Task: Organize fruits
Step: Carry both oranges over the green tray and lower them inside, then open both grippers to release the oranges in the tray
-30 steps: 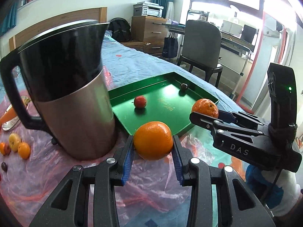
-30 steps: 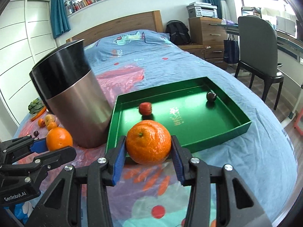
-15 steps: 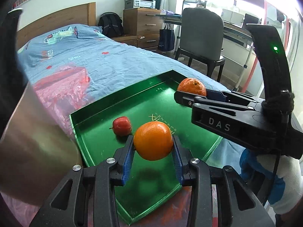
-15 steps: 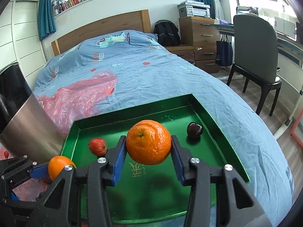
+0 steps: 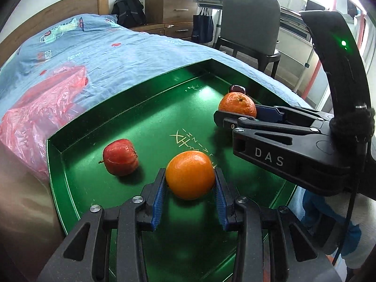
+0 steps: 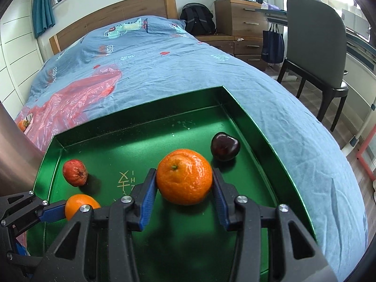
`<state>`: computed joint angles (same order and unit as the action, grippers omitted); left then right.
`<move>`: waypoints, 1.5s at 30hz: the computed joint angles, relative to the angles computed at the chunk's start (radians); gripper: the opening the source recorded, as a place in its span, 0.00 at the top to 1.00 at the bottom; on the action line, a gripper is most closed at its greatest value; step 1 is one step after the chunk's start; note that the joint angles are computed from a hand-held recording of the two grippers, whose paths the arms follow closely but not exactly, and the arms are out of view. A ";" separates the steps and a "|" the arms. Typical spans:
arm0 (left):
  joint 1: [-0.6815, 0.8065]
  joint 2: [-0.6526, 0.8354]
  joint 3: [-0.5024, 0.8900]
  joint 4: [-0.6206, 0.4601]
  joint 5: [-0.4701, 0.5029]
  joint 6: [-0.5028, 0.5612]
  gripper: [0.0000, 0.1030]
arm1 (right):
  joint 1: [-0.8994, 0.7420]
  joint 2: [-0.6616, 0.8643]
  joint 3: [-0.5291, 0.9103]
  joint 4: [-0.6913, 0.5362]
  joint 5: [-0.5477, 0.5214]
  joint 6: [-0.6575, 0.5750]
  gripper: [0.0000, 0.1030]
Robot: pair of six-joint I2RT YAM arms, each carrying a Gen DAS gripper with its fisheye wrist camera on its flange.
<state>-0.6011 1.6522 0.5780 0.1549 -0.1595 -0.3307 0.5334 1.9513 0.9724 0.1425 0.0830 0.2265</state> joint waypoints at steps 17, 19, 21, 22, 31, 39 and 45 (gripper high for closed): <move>-0.006 0.049 0.023 0.001 -0.020 -0.016 0.68 | -0.002 0.012 -0.015 0.015 0.017 -0.002 0.52; -0.004 0.035 0.014 -0.002 -0.011 -0.025 0.67 | -0.003 0.012 -0.009 0.005 0.018 -0.005 0.51; -0.002 0.029 0.014 -0.010 -0.009 -0.031 0.67 | -0.001 0.011 -0.005 -0.005 0.022 -0.008 0.46; -0.003 0.026 0.015 -0.014 -0.009 -0.033 0.67 | 0.001 0.010 -0.004 -0.009 0.024 -0.009 0.40; -0.063 -0.066 0.014 -0.089 -0.102 -0.037 0.58 | 0.014 -0.044 -0.012 -0.052 0.045 -0.007 0.08; -0.124 -0.248 -0.010 -0.209 -0.177 -0.052 0.53 | 0.041 -0.215 -0.080 -0.100 0.094 0.018 0.08; -0.169 -0.409 -0.019 -0.341 -0.230 -0.074 0.52 | 0.092 -0.340 -0.113 -0.175 0.148 0.054 0.08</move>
<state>-0.7701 1.2431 0.5594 -0.1857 -0.3894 -0.4050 0.6253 1.6117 0.8597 -0.0324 0.2306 0.2810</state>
